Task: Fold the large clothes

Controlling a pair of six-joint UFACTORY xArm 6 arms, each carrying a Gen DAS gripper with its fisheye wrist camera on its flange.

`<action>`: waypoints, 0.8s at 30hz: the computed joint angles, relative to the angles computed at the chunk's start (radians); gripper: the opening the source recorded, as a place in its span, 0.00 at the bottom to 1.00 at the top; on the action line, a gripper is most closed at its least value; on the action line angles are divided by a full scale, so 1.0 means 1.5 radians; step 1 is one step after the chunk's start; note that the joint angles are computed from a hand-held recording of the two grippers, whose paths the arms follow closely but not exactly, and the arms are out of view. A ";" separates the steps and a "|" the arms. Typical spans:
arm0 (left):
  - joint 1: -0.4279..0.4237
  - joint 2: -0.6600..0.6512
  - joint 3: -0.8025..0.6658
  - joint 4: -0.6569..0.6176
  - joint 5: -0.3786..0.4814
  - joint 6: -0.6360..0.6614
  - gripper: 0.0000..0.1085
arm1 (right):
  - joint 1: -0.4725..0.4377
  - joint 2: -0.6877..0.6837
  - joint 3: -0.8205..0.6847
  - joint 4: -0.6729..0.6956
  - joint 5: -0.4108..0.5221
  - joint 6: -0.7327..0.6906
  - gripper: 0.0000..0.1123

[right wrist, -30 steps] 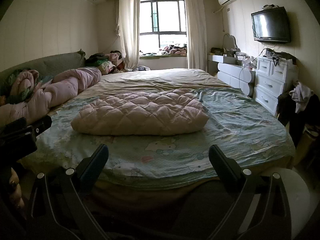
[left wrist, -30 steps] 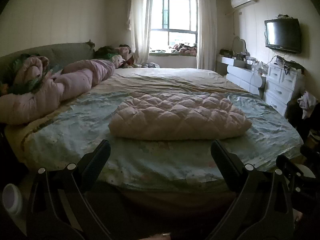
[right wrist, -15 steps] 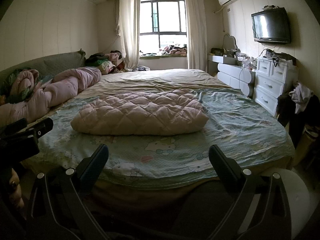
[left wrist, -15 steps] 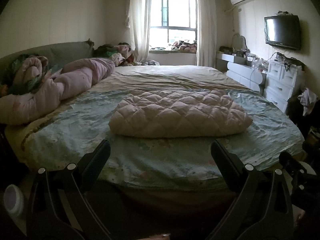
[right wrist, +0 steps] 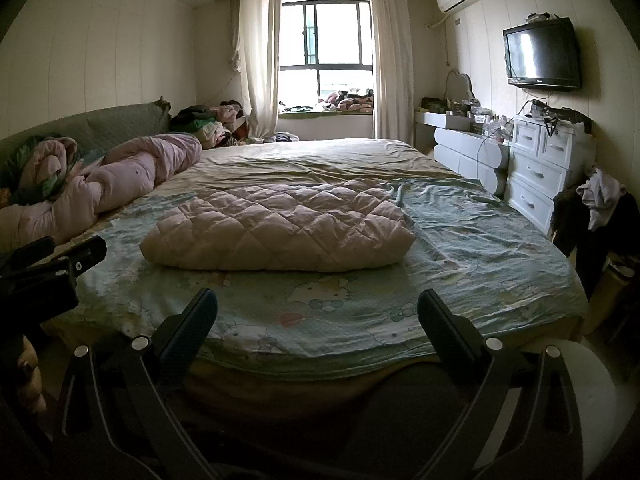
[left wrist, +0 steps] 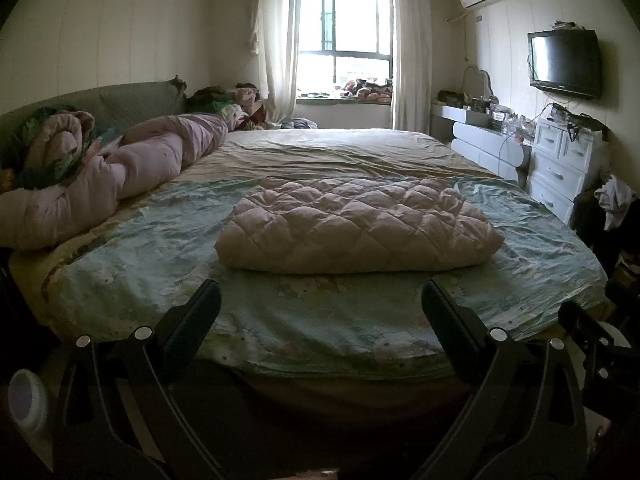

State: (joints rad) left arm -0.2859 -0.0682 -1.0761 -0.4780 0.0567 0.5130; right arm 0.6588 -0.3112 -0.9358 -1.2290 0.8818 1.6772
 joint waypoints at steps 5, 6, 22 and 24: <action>0.001 0.000 -0.001 -0.002 0.002 0.003 0.86 | -0.001 -0.001 0.000 0.000 0.000 -0.001 0.88; 0.000 -0.001 0.000 -0.006 0.001 0.007 0.86 | 0.000 -0.001 0.000 0.000 0.001 -0.001 0.88; -0.001 0.000 0.000 0.002 0.000 -0.005 0.86 | 0.001 0.002 -0.002 -0.001 0.003 0.000 0.88; 0.000 0.002 -0.003 -0.003 0.002 0.002 0.86 | 0.001 0.001 -0.002 -0.001 0.002 0.000 0.88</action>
State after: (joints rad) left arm -0.2853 -0.0659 -1.0804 -0.4827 0.0599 0.5165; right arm 0.6605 -0.3090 -0.9381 -1.2297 0.8842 1.6766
